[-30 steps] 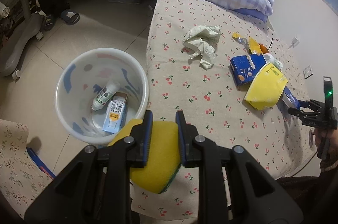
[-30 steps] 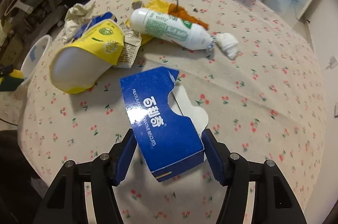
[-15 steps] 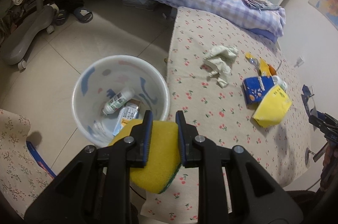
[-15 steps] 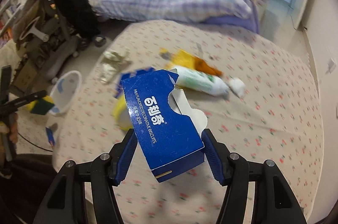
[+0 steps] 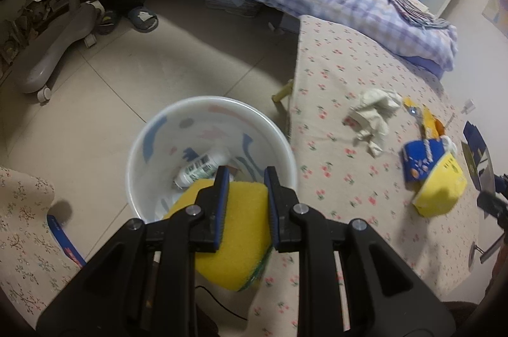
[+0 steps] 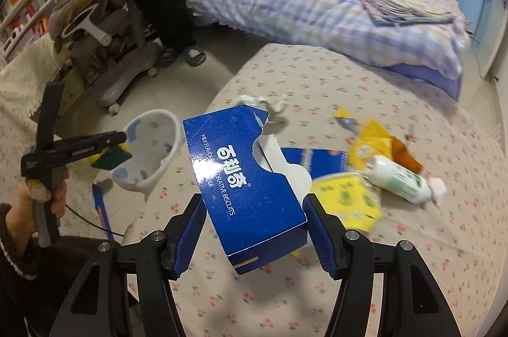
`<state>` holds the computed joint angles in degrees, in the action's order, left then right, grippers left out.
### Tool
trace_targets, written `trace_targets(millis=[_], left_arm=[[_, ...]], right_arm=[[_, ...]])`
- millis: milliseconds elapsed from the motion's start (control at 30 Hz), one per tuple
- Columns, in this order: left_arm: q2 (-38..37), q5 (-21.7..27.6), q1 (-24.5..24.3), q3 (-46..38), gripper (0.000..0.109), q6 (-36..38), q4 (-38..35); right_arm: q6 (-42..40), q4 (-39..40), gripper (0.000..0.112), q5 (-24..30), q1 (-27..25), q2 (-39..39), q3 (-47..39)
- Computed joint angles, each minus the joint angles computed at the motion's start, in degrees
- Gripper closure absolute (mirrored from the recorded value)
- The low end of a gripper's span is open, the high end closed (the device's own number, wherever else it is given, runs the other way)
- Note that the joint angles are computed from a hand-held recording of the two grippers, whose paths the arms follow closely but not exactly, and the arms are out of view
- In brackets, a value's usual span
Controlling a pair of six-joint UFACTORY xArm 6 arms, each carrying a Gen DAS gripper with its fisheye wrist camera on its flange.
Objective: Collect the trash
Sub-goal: 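Carry the sponge and biscuit box over the wastebasket with both tools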
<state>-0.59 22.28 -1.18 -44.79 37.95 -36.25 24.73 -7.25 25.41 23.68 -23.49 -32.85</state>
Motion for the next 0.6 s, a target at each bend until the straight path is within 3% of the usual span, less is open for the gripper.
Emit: trace_targets(millis=[167,233,267,300,367,600], left_arm=[[3.31,0.27,0.79,-3.09,0.082,1.84,-2.09],[5.10,1.74,1.41,-4.82,0.063,0.13,-0.45],[5.81,1.87,1.68,-5.25,0.040,-2.33,1.98],[5.87,0.55,1.64,-4.85,0.028,-4.71,4.11],[5.42,-1.91,1.92,-3.53,0.027,-9.19,8.77],[4.29,0.90,5.90,-2.29,0.022,-17.60,18.95]], right_arm=[[0.47,-0.03,0.048,-0.92,2.02,6.66,-4.58],[0.66,-0.48,0.048,-1.27,2.04,8.55,-5.80],[0.66,-0.35,0.048,-1.53,1.97,9.59,-6.48],[0.59,-0.02,0.048,-1.82,1.89,10.45,-6.97],[0.30,1.05,0.048,-2.23,1.65,12.23,-8.08],[-0.44,2.39,0.048,-1.89,2.39,19.55,-13.49]])
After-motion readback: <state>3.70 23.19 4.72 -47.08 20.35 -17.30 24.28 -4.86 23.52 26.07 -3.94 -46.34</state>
